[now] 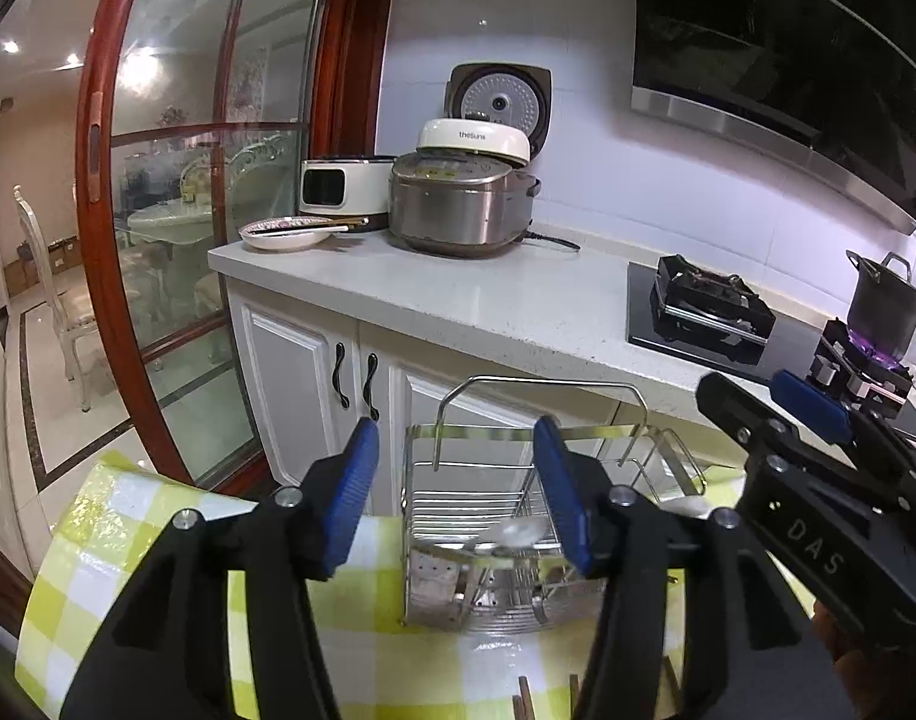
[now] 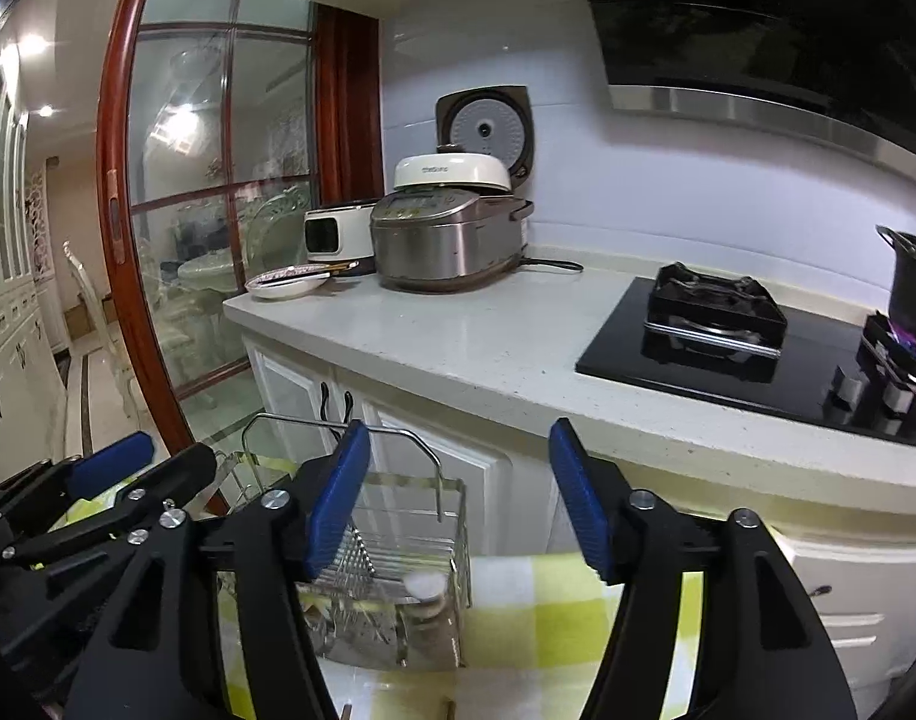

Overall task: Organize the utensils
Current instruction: 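Move both open tools back over the chopsticks on the table, then grasp a wooden chopstick with the left tool while the right tool grasps another chopstick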

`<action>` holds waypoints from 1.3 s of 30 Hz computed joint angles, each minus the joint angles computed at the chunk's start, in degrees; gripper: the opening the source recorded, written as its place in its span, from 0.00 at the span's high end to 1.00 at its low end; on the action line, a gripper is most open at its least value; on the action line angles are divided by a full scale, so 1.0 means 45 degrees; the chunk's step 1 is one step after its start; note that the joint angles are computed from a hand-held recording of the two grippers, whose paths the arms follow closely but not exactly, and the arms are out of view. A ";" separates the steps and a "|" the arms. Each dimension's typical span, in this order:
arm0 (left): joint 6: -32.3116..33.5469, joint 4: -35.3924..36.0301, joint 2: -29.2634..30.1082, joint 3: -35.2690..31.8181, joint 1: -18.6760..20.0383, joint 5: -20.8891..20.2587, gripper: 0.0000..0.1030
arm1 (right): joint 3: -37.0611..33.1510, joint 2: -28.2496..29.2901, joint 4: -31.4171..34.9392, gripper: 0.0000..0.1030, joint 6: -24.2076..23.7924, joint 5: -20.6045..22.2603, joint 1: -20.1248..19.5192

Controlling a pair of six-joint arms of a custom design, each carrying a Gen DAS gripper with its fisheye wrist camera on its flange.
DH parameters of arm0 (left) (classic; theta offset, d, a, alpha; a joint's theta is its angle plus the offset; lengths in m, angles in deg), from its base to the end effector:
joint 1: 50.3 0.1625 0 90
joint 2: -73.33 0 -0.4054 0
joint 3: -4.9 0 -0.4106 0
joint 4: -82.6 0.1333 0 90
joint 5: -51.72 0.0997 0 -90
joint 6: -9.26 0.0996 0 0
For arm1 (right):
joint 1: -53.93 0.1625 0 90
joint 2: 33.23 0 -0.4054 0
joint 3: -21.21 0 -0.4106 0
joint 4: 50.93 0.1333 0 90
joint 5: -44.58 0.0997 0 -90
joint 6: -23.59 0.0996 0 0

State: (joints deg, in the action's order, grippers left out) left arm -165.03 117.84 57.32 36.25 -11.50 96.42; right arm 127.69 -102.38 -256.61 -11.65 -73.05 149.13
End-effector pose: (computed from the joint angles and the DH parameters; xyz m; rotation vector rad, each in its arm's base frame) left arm -0.4590 -0.6310 0.0483 0.8317 2.2910 -1.1853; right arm 0.1391 -0.5671 0.3722 0.3091 -1.9765 1.4187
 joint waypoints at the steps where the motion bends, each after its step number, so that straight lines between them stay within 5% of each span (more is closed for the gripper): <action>1: -0.0025 -0.0174 -0.0201 0.0343 -0.0060 -0.0064 0.48 | 0.0119 -0.0095 -0.0058 0.40 0.0055 -0.0010 -0.0001; 12: -0.0781 -0.2234 -0.3129 0.5225 -0.0891 -0.0789 0.41 | 0.2495 -0.1877 -0.0522 0.29 0.0649 -0.0274 -0.0027; 24: -0.4568 -0.0989 -0.5135 0.8944 -0.1273 -0.1500 0.37 | 0.5244 -0.3897 0.0819 0.28 0.1916 -0.1342 -0.0787; 31: -0.7400 0.1305 -0.4995 0.9401 -0.0856 -0.1036 0.38 | 0.6181 -0.4630 0.2801 0.27 0.2702 -0.1915 -0.1441; 38: -0.8611 0.3217 -0.3910 0.8463 -0.0342 0.0243 0.39 | 0.6120 -0.4649 0.4629 0.27 0.3217 -0.2157 -0.1746; 39: -0.8652 0.3467 -0.3675 0.8249 -0.0281 0.0369 0.46 | 0.6099 -0.4621 0.4695 0.27 0.3227 -0.2187 -0.1747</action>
